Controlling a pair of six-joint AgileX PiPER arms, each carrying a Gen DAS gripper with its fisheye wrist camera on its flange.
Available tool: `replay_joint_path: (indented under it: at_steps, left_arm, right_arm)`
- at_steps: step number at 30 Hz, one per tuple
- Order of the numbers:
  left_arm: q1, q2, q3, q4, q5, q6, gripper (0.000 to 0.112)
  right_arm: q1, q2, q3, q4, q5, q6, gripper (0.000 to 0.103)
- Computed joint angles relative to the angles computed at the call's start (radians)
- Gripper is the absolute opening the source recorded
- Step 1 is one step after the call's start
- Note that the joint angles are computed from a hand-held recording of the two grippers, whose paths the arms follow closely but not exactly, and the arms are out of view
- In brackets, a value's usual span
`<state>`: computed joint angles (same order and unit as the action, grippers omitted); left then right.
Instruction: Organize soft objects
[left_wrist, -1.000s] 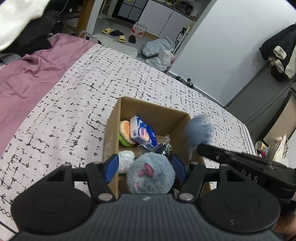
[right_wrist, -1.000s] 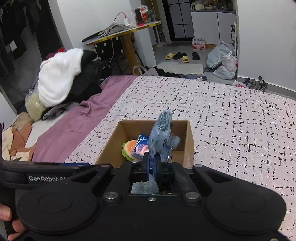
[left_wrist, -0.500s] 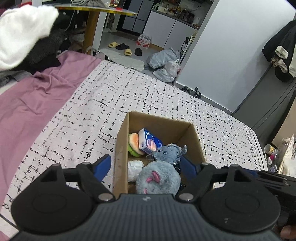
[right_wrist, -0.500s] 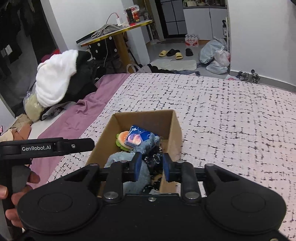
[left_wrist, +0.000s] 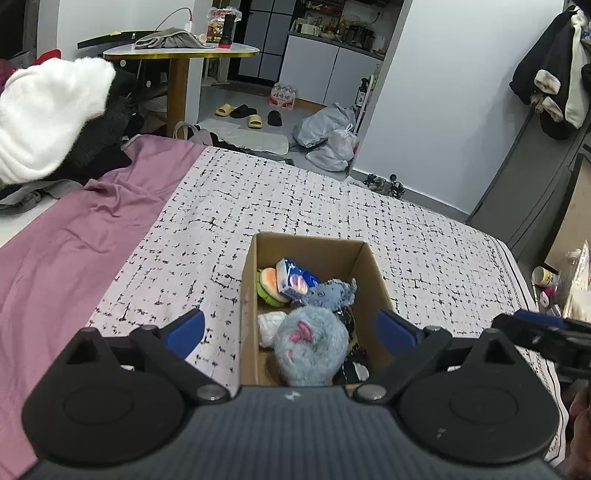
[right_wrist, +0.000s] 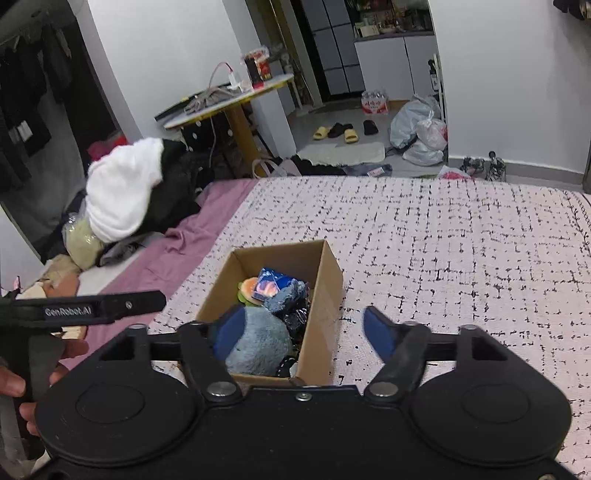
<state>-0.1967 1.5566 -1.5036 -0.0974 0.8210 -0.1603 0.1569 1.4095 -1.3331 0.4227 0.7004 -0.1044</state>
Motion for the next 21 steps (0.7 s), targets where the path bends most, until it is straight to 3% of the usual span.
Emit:
replay_joint_path:
  at_steps: [5,21]
  left_arm:
    - [-0.024,-0.077,0.042,0.032,0.016,-0.028,0.099]
    - [-0.123,-0.260,0.139,0.134,0.066,-0.113,0.100]
  right_arm:
    - [-0.020,-0.065,0.032,0.021,0.009,-0.006,0.099]
    - [-0.183,-0.297,0.189,0.112,0.109,-0.085,0.103]
